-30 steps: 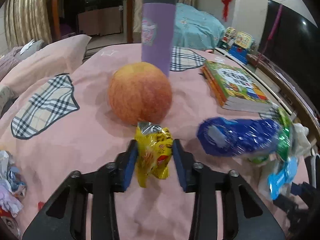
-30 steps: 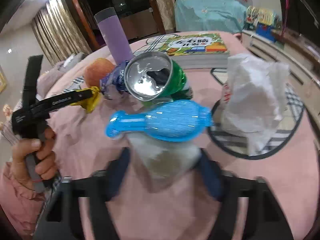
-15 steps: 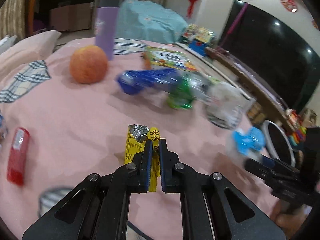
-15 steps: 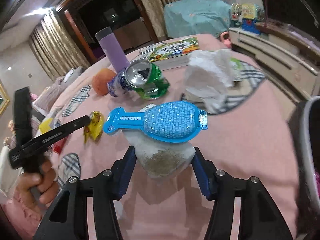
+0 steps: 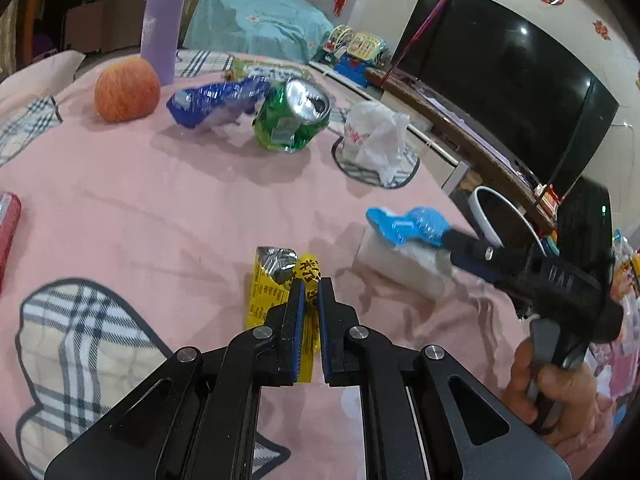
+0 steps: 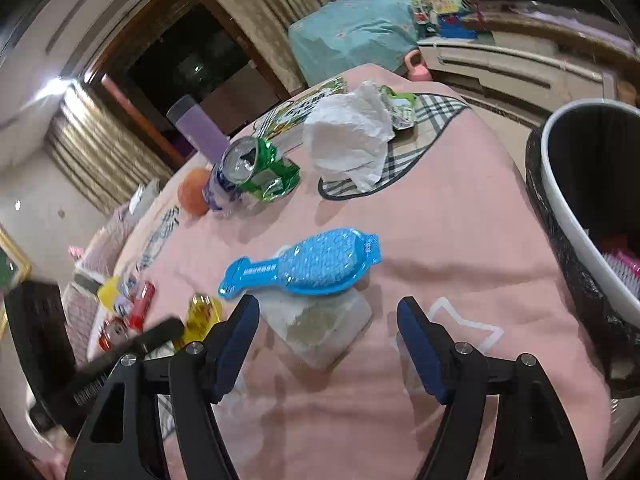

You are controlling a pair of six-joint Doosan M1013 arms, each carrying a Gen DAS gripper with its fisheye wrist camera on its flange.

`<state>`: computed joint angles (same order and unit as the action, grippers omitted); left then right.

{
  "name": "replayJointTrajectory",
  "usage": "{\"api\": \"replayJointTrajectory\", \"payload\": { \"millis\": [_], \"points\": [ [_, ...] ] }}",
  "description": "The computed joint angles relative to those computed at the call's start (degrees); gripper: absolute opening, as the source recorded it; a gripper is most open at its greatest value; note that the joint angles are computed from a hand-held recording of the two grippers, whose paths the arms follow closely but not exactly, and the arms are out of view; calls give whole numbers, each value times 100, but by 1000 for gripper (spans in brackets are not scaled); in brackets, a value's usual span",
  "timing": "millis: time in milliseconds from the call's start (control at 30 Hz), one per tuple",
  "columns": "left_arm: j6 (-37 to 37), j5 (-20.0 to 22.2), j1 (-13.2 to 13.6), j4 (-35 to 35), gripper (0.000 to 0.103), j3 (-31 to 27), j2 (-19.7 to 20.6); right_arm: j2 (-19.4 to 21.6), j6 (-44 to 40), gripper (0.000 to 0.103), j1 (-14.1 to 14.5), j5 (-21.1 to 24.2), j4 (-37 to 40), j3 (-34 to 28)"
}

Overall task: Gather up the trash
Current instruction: 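Grasp the yellow snack bag with the left tool while the right tool grasps the blue brush, then carry the yellow bag and blue brush over the black bin and release both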

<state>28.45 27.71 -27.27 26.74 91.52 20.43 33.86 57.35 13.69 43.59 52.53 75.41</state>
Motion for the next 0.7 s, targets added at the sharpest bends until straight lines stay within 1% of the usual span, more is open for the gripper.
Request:
{"api": "replayJointTrajectory", "payload": {
  "millis": [100, 133, 200, 233, 267, 300, 367, 433, 467, 500, 600, 667, 700],
  "points": [
    [-83, -47, 1, 56, 6, 55, -17, 62, 51, 74, -18, -10, 209, -66],
    [-129, -3, -11, 139, 6, 46, -11, 90, 76, 74, -14, -24, 229, -103],
    [-120, -5, -16, 141, 7, 57, -15, 127, 102, 71, 3, -41, 221, -150],
    [-51, -15, -5, 54, 7, 53, -8, 142, 23, 63, 12, -42, 295, -166],
    [-14, -30, 4, 9, 7, 53, -3, 143, -27, 45, 33, -71, 284, -177],
    [-25, -30, 3, 22, 7, 56, -7, 138, -44, 36, 53, -100, 224, -182],
    [-34, 14, -18, 103, 7, 25, 3, 68, -361, 26, 82, -289, 382, -82],
    [36, -10, -18, 58, 7, 3, 7, -14, -748, 21, 83, -393, 668, 32],
    [122, -87, -13, -31, 7, 11, -3, -65, -954, 21, 75, -449, 853, 103],
    [194, -148, -20, -84, 7, 12, -7, -107, -1084, 20, 70, -501, 961, 159],
    [277, -134, -74, -82, 7, -28, 18, -280, -1566, 19, 31, -751, 1411, 397],
    [376, -157, -81, -209, 7, -40, 36, -390, -1849, 18, -18, -884, 1687, 548],
    [432, -186, -83, -284, 7, -37, 39, -473, -2019, 18, -44, -1039, 1846, 661]
  ]
}}
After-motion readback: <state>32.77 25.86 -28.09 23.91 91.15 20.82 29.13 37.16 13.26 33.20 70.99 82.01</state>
